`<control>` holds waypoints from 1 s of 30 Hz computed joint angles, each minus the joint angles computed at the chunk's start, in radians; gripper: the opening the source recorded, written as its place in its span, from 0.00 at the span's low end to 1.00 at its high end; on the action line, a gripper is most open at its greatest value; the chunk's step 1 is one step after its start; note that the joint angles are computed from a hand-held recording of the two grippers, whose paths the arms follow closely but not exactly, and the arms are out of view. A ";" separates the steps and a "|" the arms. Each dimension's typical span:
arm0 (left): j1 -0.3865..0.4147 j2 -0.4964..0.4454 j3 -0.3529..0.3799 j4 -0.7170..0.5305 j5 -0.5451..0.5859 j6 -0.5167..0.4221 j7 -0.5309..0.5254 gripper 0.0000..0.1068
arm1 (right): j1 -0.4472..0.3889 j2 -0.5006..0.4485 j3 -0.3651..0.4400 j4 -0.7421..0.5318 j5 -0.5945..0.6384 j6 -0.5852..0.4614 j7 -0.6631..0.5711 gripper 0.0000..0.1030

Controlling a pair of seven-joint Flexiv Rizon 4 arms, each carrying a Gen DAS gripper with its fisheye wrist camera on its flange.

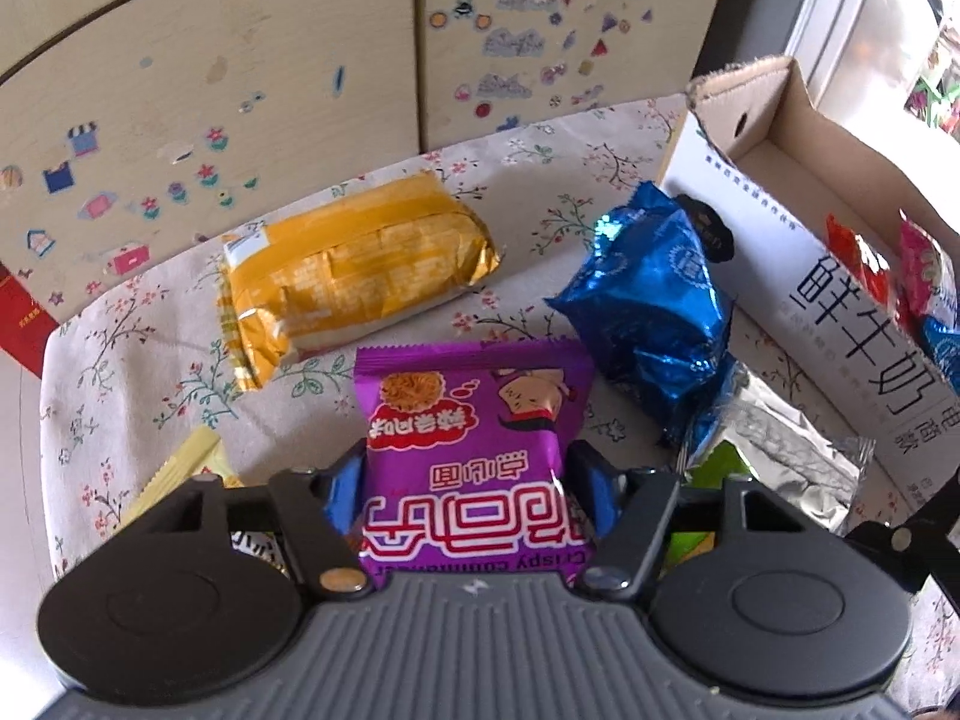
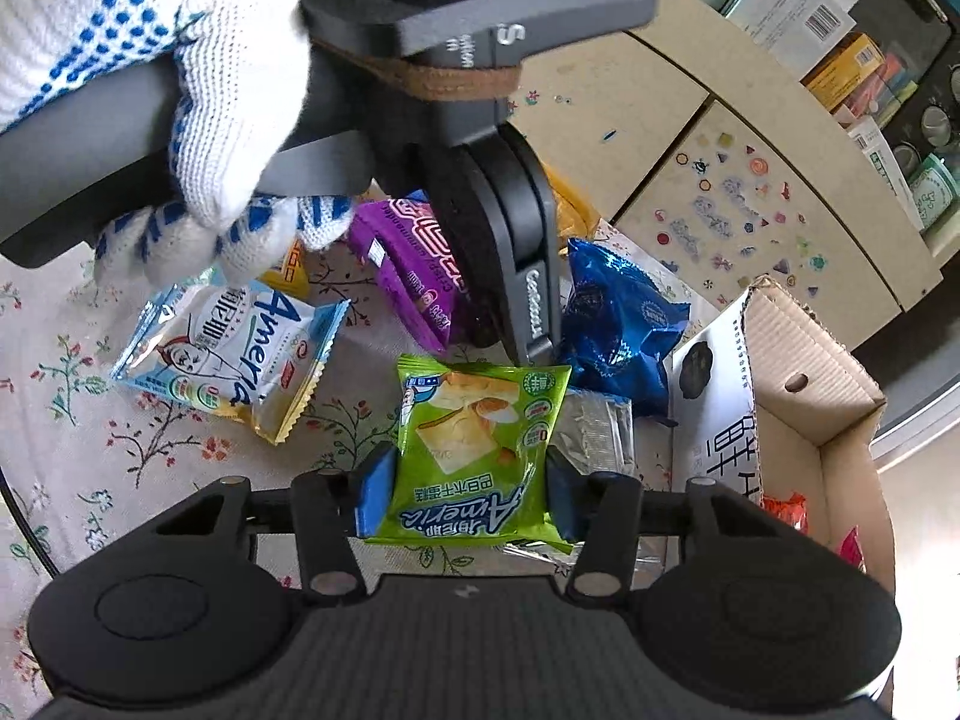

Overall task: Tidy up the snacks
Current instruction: 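Grasp purple packet with left tool while right tool grasps green Amerie packet, then lift purple packet with left tool while right tool carries green packet to box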

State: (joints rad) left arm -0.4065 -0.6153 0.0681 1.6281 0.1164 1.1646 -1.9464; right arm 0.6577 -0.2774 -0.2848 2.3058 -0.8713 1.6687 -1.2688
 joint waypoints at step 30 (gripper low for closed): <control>-0.053 0.083 0.099 0.041 0.193 0.042 -0.232 0.60 | -0.104 0.020 0.158 -0.038 0.260 0.005 -0.130 0.56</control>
